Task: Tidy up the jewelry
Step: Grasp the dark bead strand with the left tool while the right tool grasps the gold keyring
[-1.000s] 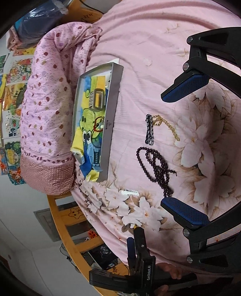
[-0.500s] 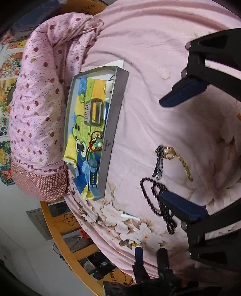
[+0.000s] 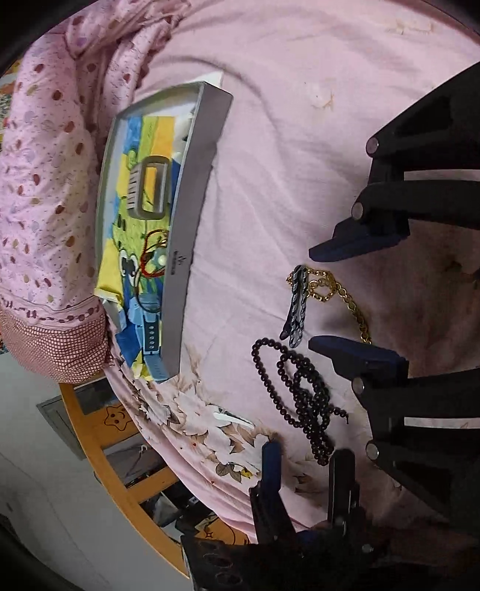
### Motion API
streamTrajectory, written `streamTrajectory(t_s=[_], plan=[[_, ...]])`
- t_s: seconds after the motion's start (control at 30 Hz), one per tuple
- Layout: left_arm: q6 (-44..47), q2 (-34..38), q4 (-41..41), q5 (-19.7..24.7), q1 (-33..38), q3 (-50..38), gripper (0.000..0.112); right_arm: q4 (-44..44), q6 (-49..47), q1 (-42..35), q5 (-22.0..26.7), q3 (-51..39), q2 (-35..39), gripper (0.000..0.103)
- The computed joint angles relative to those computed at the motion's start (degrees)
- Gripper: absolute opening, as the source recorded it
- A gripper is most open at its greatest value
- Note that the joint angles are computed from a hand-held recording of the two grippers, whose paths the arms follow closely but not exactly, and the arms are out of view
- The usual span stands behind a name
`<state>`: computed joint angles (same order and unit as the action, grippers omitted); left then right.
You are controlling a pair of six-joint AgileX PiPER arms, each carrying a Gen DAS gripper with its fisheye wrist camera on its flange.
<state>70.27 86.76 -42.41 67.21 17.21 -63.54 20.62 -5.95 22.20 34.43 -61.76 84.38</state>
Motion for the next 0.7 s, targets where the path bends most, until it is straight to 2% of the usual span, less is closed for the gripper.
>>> streamTrajectory(t_s=[0.13, 0.23, 0.27, 0.37, 0.6, 0.7], plan=[[-0.24, 1.23, 0.79, -1.4, -1.92, 0.0, 0.07, 3.55, -4.83, -0.88, -0.4, 0.42, 0.03, 0.038], [0.1, 1.71, 1.52, -2.22, -2.62, 0.29, 0.053, 4.8, -7.04, -1.21, -0.21, 0.3, 0.12, 0.037], [0.15, 1.91, 1.72, -2.77, -2.97, 0.39, 0.051, 4.6, -7.09, -1.12, -0.11, 0.03, 0.59, 0.034], [0.72, 1.53, 2.06, -4.94, -3.64, 1.27, 0.042, 4.08, -7.12, -1.18, 0.68, -0.62, 1.93, 0.033], [-1.5, 1.92, 3.49, -10.03, -5.82, 1.53, 0.019, -4.9, -1.48, 1.71, 1.23, -2.1, 3.46, 0.033], [-3.26, 2.09, 3.97, -11.42, -6.4, 1.28, 0.011, -12.07, 3.84, 4.04, 1.36, -2.49, 3.57, 0.026]])
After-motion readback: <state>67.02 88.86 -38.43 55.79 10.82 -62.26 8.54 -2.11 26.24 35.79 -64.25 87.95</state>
